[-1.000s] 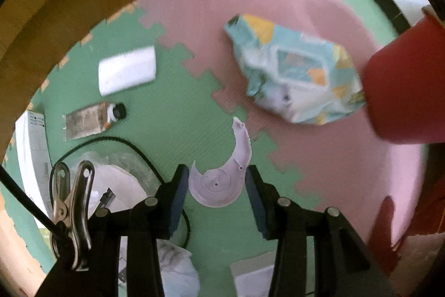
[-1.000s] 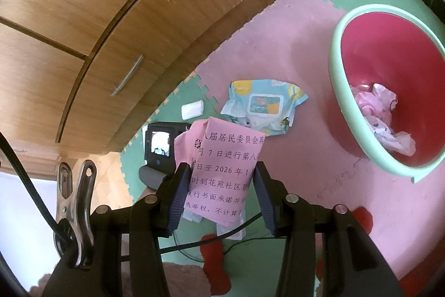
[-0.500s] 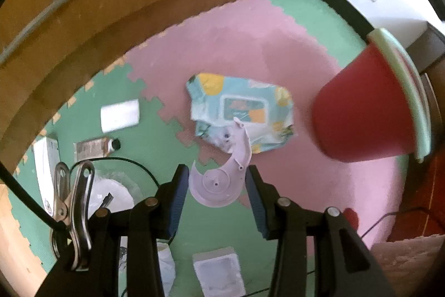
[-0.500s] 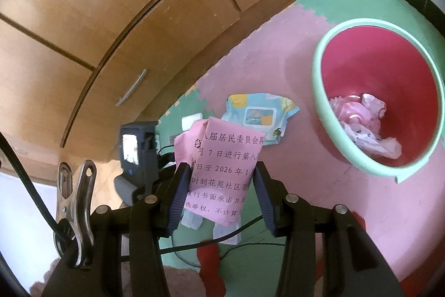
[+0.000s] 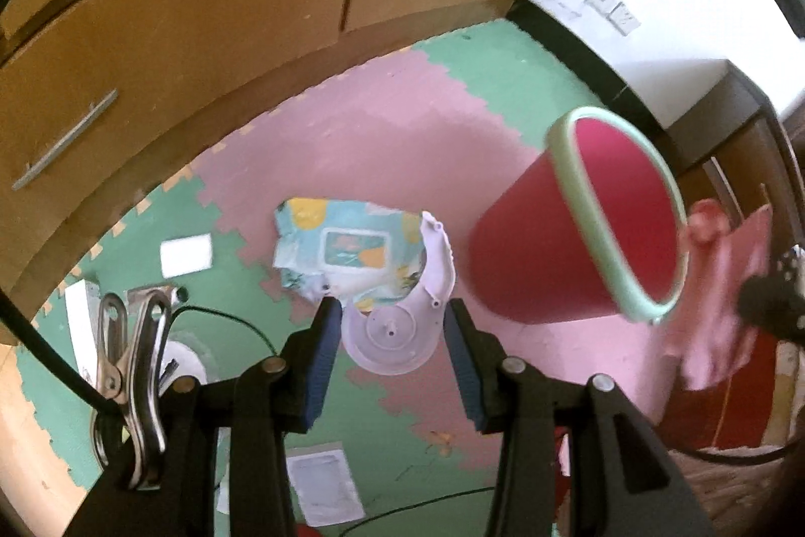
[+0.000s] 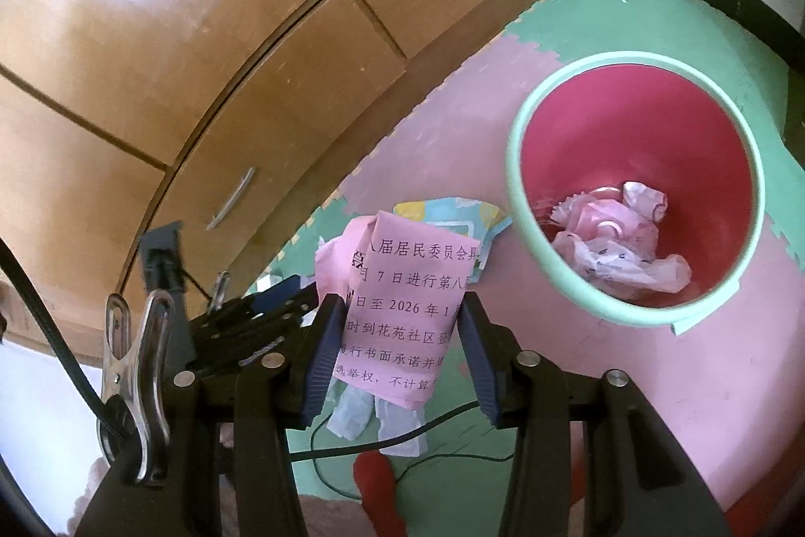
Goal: Collect trash
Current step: 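Carry the white plastic piece and pink paper over the red bucket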
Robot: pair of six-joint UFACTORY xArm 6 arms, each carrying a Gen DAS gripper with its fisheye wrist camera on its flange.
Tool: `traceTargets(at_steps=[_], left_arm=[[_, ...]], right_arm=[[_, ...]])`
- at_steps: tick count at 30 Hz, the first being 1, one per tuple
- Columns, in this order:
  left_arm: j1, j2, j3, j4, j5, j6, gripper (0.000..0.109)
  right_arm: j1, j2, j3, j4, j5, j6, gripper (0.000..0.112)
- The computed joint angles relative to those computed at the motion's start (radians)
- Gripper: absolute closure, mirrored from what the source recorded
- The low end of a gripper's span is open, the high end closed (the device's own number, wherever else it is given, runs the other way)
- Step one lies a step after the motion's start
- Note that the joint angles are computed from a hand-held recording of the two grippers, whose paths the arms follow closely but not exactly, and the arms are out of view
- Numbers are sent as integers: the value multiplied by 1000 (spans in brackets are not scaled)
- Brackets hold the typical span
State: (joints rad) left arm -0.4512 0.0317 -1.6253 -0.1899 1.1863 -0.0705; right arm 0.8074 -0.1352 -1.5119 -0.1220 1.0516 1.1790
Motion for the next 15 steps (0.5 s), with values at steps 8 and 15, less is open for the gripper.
traceTargets(at_steps=[8,15], left_arm=[[-76,112,-234,2,85,-49,65],[-125,190,-369,-20,115,-87,65]], right_arm=[[-21,-62,50,-39,-8,37,65],[-33,-106,89,-59,3,70,65]])
